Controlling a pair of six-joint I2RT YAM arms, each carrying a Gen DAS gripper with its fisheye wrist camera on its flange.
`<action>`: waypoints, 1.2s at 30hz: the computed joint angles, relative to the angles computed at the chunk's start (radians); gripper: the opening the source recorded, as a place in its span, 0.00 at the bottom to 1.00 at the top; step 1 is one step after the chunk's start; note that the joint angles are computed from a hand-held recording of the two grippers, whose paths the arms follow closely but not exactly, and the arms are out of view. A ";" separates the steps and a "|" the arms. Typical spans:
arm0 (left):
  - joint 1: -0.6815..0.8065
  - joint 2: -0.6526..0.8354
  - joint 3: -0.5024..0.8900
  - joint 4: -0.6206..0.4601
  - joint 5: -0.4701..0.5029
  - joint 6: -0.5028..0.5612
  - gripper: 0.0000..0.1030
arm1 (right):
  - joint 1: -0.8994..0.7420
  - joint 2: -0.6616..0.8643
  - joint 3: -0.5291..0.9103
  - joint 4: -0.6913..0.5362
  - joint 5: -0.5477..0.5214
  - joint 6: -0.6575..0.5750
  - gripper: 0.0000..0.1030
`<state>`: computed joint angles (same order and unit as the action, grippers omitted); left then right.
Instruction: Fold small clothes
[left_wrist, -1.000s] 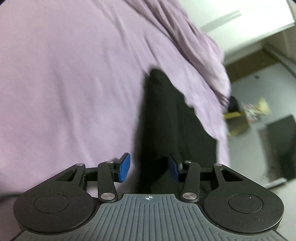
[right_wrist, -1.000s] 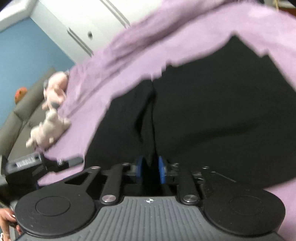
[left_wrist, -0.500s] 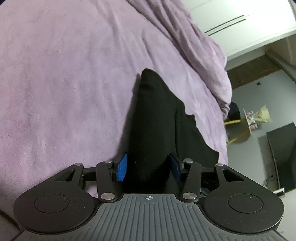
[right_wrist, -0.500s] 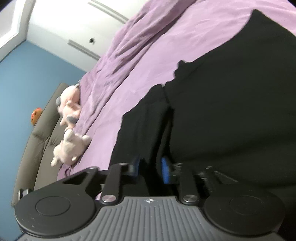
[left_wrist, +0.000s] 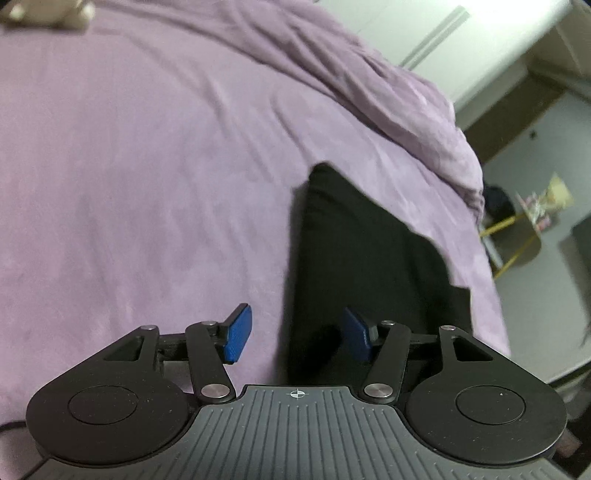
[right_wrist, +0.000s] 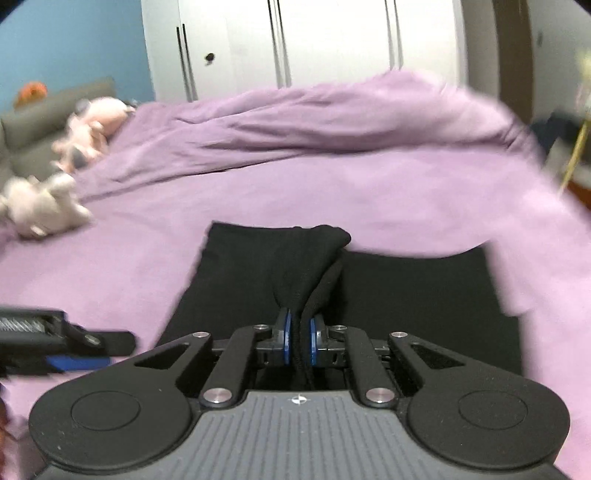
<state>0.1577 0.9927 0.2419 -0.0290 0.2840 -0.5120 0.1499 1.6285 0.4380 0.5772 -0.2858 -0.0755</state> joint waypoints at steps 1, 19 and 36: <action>-0.042 0.008 0.004 0.005 -0.021 -0.011 0.59 | -0.027 -0.008 -0.007 -0.008 0.009 -0.030 0.08; -0.409 0.160 0.037 0.093 -0.169 -0.186 0.61 | -0.308 0.184 0.120 -0.087 -0.242 0.017 0.09; -0.579 -0.003 -0.036 0.005 -0.239 -0.231 0.62 | -0.719 0.118 0.066 -0.333 -0.513 -0.167 0.25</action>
<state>-0.4211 0.9894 0.2061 -0.0237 0.0455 -0.7426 -0.5695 1.7463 0.5039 0.2443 -0.7990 -0.2425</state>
